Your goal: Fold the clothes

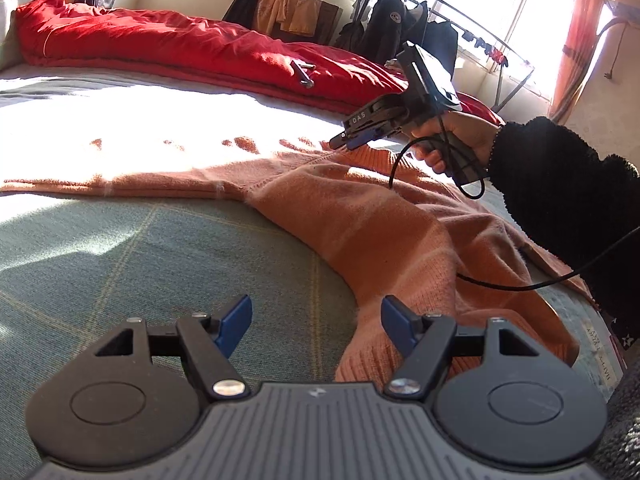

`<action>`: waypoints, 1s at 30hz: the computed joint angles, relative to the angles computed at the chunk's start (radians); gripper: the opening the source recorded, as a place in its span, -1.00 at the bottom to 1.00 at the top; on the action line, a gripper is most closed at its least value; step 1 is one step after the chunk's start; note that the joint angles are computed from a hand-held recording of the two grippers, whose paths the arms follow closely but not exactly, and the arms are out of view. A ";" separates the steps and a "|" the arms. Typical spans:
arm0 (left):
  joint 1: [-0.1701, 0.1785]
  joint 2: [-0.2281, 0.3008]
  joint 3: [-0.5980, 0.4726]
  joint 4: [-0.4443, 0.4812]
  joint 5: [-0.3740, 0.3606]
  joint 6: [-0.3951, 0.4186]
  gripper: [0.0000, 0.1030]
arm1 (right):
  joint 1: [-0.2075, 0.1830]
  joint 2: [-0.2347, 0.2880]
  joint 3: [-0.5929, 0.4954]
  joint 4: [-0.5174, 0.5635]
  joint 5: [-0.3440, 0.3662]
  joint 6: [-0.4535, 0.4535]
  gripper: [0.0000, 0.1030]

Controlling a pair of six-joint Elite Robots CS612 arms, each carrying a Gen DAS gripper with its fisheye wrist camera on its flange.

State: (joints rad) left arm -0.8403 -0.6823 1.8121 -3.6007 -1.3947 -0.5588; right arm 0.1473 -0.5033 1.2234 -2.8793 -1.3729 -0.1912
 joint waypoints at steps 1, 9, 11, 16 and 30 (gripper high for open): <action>-0.001 -0.001 0.003 -0.001 0.002 -0.001 0.39 | 0.006 0.015 -0.018 0.019 -0.034 0.014 -0.26; -0.008 -0.013 0.020 -0.014 0.031 -0.001 0.39 | -0.002 0.083 -0.109 -0.008 0.051 0.110 0.18; -0.006 -0.011 0.018 -0.021 0.034 -0.006 0.39 | -0.017 0.049 -0.067 -0.041 0.097 0.103 0.17; 0.000 0.001 -0.003 -0.007 0.017 -0.006 0.39 | -0.069 -0.043 0.042 -0.027 0.128 0.156 0.17; -0.019 -0.018 -0.005 0.034 0.029 0.040 0.39 | -0.066 0.036 -0.001 -0.039 -0.002 0.229 0.54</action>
State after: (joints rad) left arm -0.8589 -0.7004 1.8075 -3.5663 -1.3659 -0.5188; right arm 0.0809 -0.4669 1.2225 -2.9182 -1.3753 0.0375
